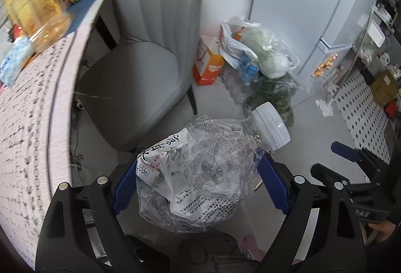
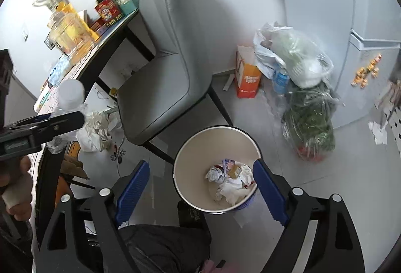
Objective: Collect trash
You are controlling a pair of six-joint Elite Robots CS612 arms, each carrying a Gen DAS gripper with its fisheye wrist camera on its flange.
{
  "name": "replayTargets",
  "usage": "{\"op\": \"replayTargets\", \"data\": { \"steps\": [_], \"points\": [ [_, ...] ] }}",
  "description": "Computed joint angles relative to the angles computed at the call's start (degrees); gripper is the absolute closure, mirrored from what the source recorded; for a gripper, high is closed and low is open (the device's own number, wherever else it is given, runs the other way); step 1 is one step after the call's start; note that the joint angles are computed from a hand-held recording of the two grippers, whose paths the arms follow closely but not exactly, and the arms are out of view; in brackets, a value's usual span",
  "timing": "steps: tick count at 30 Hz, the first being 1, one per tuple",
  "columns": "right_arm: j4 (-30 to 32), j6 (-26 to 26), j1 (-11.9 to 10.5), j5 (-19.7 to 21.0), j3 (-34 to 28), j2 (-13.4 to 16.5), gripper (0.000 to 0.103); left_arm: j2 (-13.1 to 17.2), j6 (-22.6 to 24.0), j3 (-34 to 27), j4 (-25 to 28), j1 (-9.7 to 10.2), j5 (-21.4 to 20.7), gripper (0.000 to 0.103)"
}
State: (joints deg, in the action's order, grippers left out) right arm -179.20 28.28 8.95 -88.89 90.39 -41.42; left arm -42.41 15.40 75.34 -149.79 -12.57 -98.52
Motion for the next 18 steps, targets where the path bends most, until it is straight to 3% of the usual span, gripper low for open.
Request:
{"op": "replayTargets", "data": {
  "steps": [9, 12, 18],
  "points": [
    [-3.89, 3.66, -0.98, -0.92, 4.44, -2.09, 0.018, 0.9, 1.05, -0.83, 2.72, -1.87, -2.65, 0.016],
    [-4.06, 4.19, -1.18, -1.39, 5.08, -2.43, 0.018, 1.45, -0.2, -1.57, 3.75, -1.75, -5.44, 0.006],
    [-3.85, 4.77, -1.11, -1.66, 5.57, -2.62, 0.018, 1.03, -2.79, -0.98, 2.54, -0.7, -7.27, 0.006]
  ]
}}
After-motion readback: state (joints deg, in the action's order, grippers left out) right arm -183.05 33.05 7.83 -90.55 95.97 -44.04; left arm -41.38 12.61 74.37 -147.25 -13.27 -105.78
